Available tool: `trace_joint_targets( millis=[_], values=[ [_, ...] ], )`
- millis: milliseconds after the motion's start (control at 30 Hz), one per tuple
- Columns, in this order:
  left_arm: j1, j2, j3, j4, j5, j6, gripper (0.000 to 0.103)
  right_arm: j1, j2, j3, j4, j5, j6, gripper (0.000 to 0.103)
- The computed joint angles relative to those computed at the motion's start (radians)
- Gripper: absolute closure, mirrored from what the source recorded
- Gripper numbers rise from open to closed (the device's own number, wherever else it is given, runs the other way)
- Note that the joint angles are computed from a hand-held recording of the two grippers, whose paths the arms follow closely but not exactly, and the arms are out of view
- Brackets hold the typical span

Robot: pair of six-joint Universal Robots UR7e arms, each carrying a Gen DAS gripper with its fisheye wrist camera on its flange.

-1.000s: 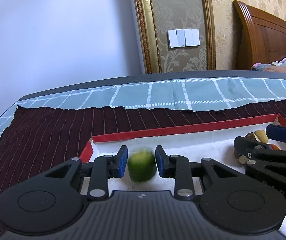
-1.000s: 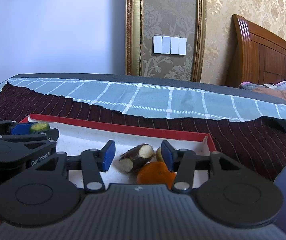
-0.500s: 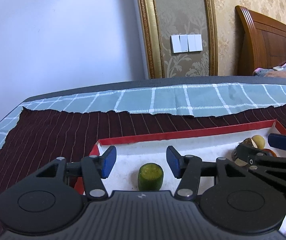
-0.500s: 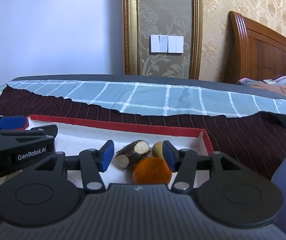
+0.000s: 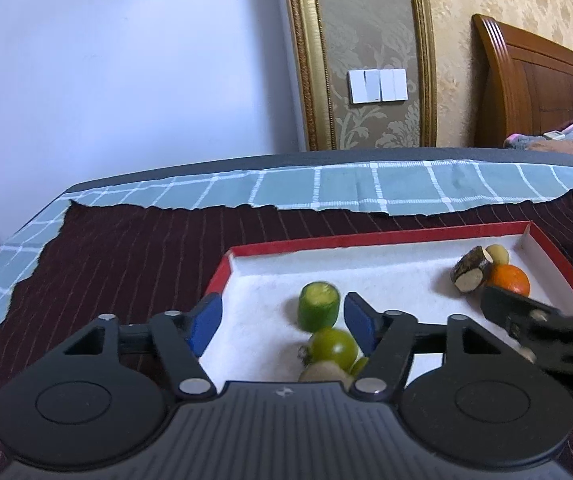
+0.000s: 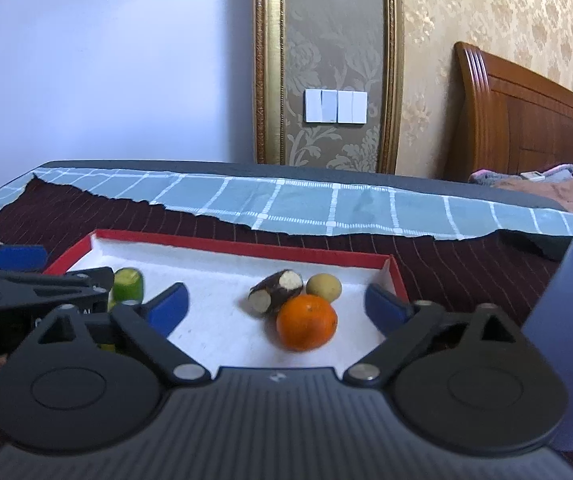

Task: Organize fruits
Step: 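Withdraw both open grippers from the tray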

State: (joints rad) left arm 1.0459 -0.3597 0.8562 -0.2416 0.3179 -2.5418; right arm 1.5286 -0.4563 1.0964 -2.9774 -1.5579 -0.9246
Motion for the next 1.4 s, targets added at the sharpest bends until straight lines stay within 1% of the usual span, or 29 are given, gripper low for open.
trace_joint_targets(
  millis=[167,367,433,533,667,767,900,1000,1067,1267,1400],
  values=[
    [-0.022,-0.045,0.098,-0.001,-0.022,-0.066,0.029,-0.011,-0.077,0.128,-0.050,0.013,-0.027,0.000],
    [-0.042,-0.091,0.213,-0.054,-0.043,-0.095,0.028,-0.029,-0.150,0.252,-0.091,0.003,-0.041,0.000],
    [-0.048,-0.100,0.238,-0.050,-0.043,-0.119,0.027,-0.037,-0.170,0.289,-0.103,0.004,-0.041,0.000],
    [-0.055,-0.110,0.271,-0.041,-0.045,-0.156,0.021,-0.050,-0.197,0.334,-0.110,0.000,-0.034,0.000],
    [-0.061,-0.114,0.307,-0.064,-0.058,-0.162,0.021,-0.064,-0.213,0.370,-0.130,-0.013,-0.026,0.000],
    [-0.061,-0.106,0.308,-0.048,-0.068,-0.191,0.020,-0.071,-0.214,0.375,-0.125,-0.032,-0.013,0.000],
    [-0.053,-0.078,0.275,0.068,-0.067,-0.304,0.020,-0.069,-0.201,0.374,-0.157,-0.069,-0.021,0.000],
    [-0.047,-0.057,0.251,0.126,-0.067,-0.353,0.020,-0.068,-0.192,0.378,-0.187,-0.084,-0.045,0.000],
    [-0.044,-0.043,0.234,0.166,-0.066,-0.385,0.020,-0.068,-0.189,0.373,-0.182,-0.091,-0.045,0.000],
    [-0.039,-0.024,0.206,0.221,-0.066,-0.426,0.020,-0.065,-0.180,0.357,-0.167,-0.110,-0.027,0.000],
    [-0.038,-0.023,0.208,0.211,-0.064,-0.413,0.020,-0.065,-0.176,0.345,-0.148,-0.125,-0.007,0.000]
  ],
)
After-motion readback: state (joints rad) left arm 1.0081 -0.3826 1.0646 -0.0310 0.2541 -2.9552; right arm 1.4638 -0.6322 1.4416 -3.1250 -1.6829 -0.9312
